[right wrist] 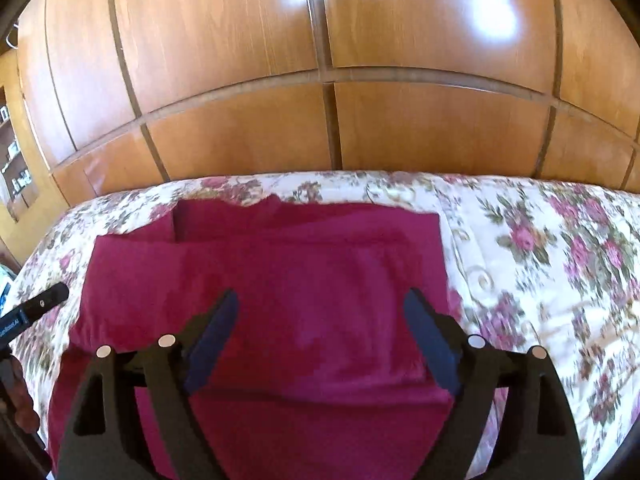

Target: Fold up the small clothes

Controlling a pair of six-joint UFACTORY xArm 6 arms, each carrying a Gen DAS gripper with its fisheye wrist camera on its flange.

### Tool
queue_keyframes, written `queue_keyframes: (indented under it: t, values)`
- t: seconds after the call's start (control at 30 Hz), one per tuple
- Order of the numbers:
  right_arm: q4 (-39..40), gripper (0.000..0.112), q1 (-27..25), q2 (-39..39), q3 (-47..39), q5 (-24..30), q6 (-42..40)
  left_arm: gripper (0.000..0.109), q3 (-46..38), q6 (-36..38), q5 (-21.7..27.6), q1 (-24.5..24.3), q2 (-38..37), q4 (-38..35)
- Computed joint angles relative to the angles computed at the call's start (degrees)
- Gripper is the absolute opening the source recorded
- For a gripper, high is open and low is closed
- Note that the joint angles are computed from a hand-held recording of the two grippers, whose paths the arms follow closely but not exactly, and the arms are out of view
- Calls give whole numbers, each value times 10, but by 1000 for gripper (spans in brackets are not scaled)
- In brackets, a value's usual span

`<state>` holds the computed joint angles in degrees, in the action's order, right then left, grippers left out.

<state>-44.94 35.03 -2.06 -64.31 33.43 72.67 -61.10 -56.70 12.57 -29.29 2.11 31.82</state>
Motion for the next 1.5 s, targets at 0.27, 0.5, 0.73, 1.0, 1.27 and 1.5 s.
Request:
queue_keyframes:
  t: [0.27,0.5,0.73,1.0,1.27,1.5]
  values:
    - [18,96,-26,90,-32,-12,-46,41,-84,24,53,7,123,-7]
    - [17,100,-28,94,-32,-20,-49,41,-73,-21,79,1,96,36]
    - [16,101,-27,91,-31,-23,-46,46,32,-123,92,-24,-21,116]
    - [25,101,4,73,-37,38,-62,49,137,-189,139,-61,-156,180]
    - [56,101,40,-26,58,46,-78,56,214,-200,165,-78,-244,174]
    - [132,101,59,-144,181,62,-90,56,272,-194,199,-99,-301,150]
